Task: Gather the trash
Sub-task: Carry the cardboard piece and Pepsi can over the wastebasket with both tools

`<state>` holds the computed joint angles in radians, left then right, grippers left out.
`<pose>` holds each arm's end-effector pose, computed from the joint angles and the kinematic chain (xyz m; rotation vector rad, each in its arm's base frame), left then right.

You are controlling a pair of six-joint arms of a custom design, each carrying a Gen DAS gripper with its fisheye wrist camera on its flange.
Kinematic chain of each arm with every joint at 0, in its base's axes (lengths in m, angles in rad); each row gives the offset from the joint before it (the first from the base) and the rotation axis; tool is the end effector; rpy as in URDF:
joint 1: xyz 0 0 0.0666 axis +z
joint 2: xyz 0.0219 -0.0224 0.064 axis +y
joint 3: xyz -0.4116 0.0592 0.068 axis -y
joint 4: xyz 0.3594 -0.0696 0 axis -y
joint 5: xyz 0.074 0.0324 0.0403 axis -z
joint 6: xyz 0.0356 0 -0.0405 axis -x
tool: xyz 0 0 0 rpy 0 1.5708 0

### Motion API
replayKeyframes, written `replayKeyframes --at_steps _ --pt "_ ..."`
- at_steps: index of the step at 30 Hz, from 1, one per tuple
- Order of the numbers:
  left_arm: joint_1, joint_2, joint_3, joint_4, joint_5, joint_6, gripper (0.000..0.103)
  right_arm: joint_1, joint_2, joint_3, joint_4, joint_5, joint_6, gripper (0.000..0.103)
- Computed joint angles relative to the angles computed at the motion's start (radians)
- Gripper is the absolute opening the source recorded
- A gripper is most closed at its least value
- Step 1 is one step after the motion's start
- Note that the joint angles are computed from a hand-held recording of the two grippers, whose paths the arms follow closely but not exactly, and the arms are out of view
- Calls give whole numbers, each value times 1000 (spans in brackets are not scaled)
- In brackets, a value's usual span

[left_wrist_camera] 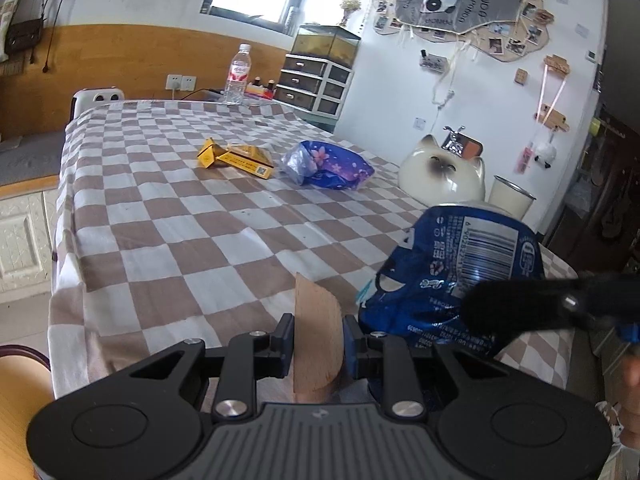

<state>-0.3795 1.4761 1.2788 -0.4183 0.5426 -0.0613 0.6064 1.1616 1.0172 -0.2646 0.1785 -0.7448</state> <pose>0.4466 -0.1983 0.4158 0.7774 2.0445 -0.7721 0.3129 0.2088 0.4400 0.2603 2.0245 0.6942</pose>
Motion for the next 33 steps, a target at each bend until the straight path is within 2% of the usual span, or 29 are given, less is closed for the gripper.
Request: replayKeyframes --at_steps 4,5,10,14,18,27,33 --pt "-5 -7 -10 5 0 -13 26 5 17 4 4 39 -60 41" --pt "-3 -9 -12 7 0 -9 26 7 22 8 -3 50 -65 32" --pt "9 -24 -17 9 2 7 26 29 24 25 -53 118 -64 29" --pt "29 -41 -13 8 1 26 26 62 23 48 -98 200 -6 29" --pt "52 -69 -18 13 7 32 26 103 34 86 -156 316 95 29" --pt "129 -129 -32 6 1 36 26 166 96 177 -189 466 209 29" --pt "209 -145 -25 -12 -7 27 26 191 177 260 -185 513 287 29"
